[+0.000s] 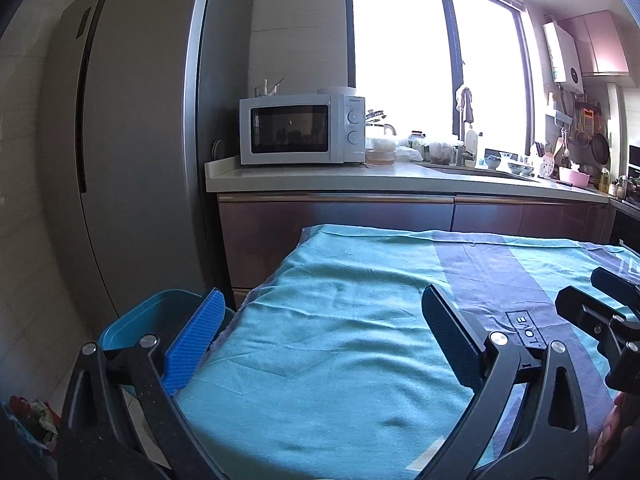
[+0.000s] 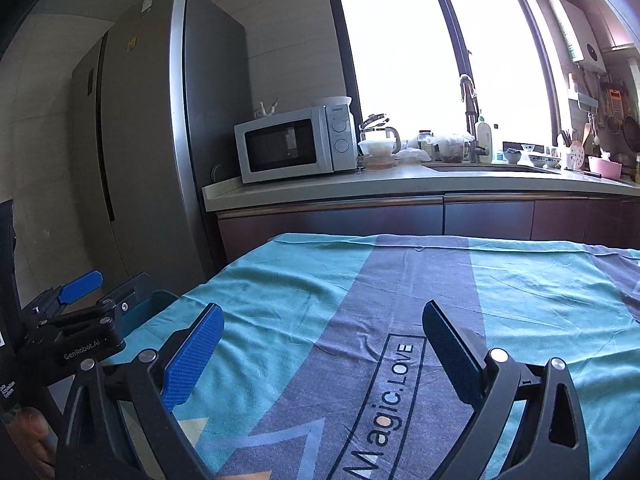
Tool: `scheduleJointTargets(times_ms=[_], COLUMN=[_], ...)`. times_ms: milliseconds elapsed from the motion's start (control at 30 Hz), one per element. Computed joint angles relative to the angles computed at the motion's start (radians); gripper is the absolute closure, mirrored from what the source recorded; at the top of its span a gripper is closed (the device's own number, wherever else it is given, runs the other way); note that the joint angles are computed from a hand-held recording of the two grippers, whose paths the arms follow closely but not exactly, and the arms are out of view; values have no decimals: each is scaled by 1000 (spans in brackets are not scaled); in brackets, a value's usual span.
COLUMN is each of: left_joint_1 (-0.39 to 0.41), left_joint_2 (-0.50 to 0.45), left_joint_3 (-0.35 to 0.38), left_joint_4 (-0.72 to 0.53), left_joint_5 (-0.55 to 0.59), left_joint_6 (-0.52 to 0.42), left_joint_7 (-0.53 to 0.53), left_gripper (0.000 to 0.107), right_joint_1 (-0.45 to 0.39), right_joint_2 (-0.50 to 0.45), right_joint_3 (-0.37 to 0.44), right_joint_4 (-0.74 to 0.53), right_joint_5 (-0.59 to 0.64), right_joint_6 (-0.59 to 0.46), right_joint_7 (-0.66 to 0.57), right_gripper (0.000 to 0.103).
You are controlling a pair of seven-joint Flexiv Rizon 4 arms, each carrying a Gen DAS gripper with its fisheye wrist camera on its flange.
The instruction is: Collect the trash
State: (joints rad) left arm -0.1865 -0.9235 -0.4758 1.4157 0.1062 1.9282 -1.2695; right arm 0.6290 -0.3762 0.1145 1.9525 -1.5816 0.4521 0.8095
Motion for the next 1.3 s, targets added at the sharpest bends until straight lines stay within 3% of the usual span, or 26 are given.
scheduleJointTargets(times_ms=[900, 1300], left_joint_1=[-14, -19], left_joint_2=[-7, -15], left_joint_3=[26, 38], left_joint_4=[3, -12], left_joint_5=[79, 97], left_joint_6=[93, 103], left_joint_7=[-53, -71], left_gripper=[9, 9], right_joint_1=[48, 50], right_joint_2=[8, 13], right_joint_3=[19, 22], right_joint_4=[18, 26], right_joint_5=[44, 45], right_joint_6=[-163, -182], right_joint_7=[23, 36], right_gripper=[7, 7])
